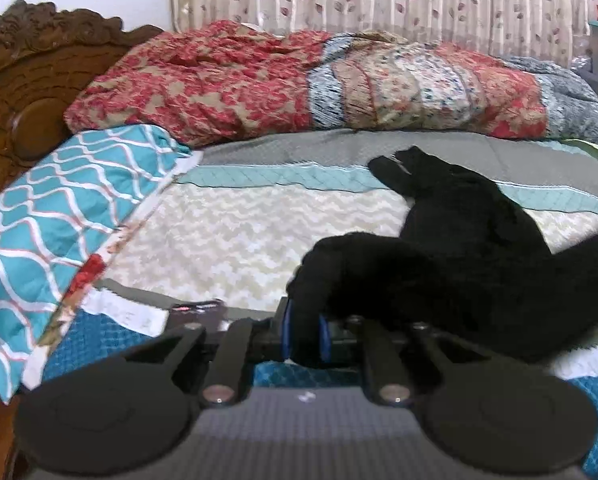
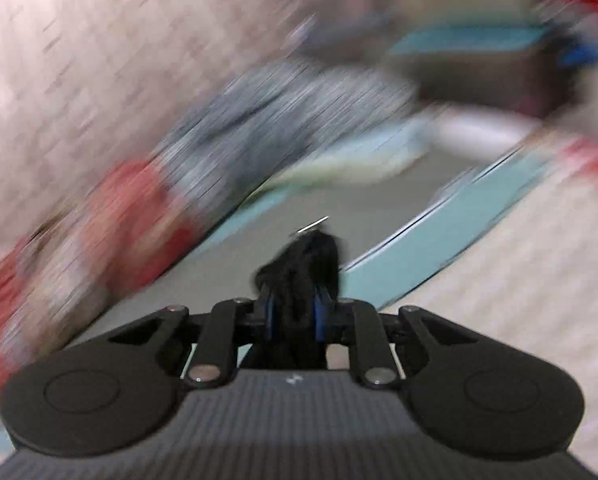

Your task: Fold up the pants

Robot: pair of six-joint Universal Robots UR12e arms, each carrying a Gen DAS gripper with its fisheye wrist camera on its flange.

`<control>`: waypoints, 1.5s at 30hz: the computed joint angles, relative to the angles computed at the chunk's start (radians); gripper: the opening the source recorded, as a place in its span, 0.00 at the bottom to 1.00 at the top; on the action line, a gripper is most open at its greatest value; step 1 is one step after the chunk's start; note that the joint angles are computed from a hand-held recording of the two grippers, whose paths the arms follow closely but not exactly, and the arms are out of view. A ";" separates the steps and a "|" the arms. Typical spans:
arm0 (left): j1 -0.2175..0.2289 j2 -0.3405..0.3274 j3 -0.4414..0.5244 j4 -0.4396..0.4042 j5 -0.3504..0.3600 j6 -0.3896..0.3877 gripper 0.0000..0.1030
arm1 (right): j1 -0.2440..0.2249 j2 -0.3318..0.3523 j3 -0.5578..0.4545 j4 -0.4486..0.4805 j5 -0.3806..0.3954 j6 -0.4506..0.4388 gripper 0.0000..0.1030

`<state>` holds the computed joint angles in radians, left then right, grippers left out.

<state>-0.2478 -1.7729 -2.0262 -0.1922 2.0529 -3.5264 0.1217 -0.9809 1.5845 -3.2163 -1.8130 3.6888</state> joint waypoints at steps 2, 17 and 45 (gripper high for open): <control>0.000 -0.003 -0.001 0.022 -0.058 0.023 0.12 | -0.021 -0.032 0.034 -0.006 -0.102 0.022 0.19; -0.083 -0.003 0.000 -0.101 -0.214 0.457 0.27 | -0.099 -0.133 0.257 0.181 -0.429 0.430 0.66; 0.183 -0.179 -0.026 0.358 -0.728 -0.107 0.72 | 0.260 0.559 -1.051 0.887 0.470 -0.769 0.68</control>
